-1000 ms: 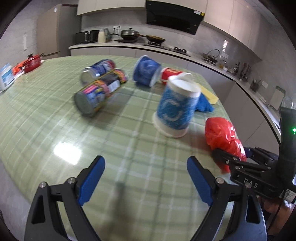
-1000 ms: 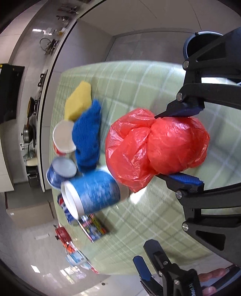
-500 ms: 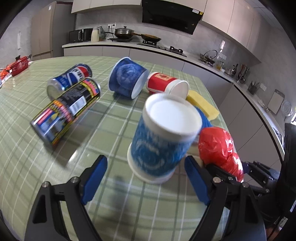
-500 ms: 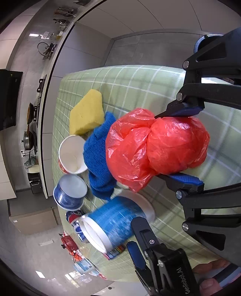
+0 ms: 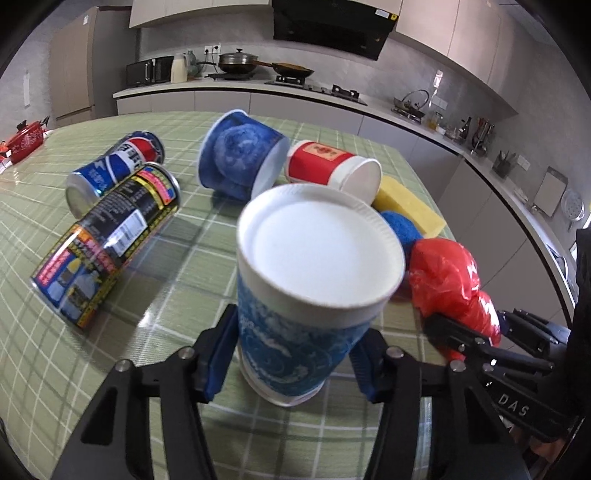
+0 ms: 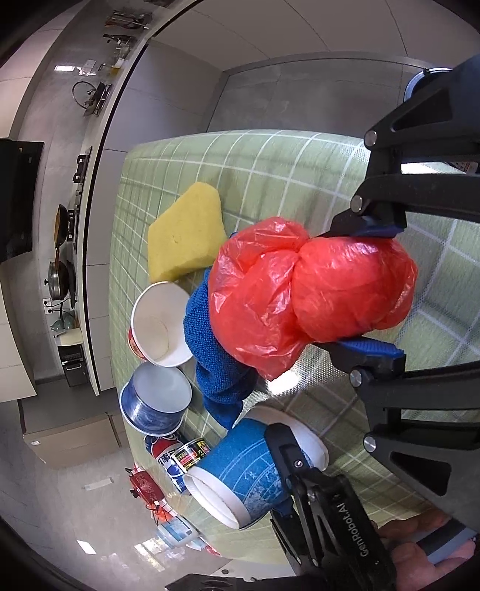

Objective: Collect trash
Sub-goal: 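Carry the red bag and blue-white cup over the black bin with both tools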

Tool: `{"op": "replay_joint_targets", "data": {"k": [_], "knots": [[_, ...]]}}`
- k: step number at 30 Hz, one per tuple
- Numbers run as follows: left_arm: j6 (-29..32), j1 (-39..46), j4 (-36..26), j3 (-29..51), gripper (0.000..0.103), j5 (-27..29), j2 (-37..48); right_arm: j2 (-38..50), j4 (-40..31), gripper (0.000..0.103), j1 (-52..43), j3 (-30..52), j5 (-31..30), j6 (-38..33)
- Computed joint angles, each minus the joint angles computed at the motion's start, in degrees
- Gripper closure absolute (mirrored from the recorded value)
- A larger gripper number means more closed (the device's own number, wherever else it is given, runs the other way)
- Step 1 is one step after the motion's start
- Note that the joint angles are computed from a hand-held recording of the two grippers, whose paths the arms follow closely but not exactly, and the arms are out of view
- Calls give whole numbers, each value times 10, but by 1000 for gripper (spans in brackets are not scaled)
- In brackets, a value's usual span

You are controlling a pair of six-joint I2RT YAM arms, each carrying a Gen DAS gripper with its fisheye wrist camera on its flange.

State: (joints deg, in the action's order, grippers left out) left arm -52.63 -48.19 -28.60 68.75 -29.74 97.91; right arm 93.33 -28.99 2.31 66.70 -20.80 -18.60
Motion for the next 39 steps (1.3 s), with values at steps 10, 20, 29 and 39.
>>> {"op": "replay_joint_targets", "data": {"k": [10, 20, 29, 39], "knots": [[-29, -38, -38, -14, 48, -40, -37, -54, -19, 59, -18, -24, -30, -11], [-77, -100, -89, 50, 48, -73, -4, -142, -77, 60, -95, -55, -72, -59], [-111, -156, -136, 137, 49, -96, 50, -188, -164, 60, -233, -53, -136, -152], [-93, -193, -157, 262, 49, -92, 144, -157, -253, 60, -399, -8, -188, -280]]}}
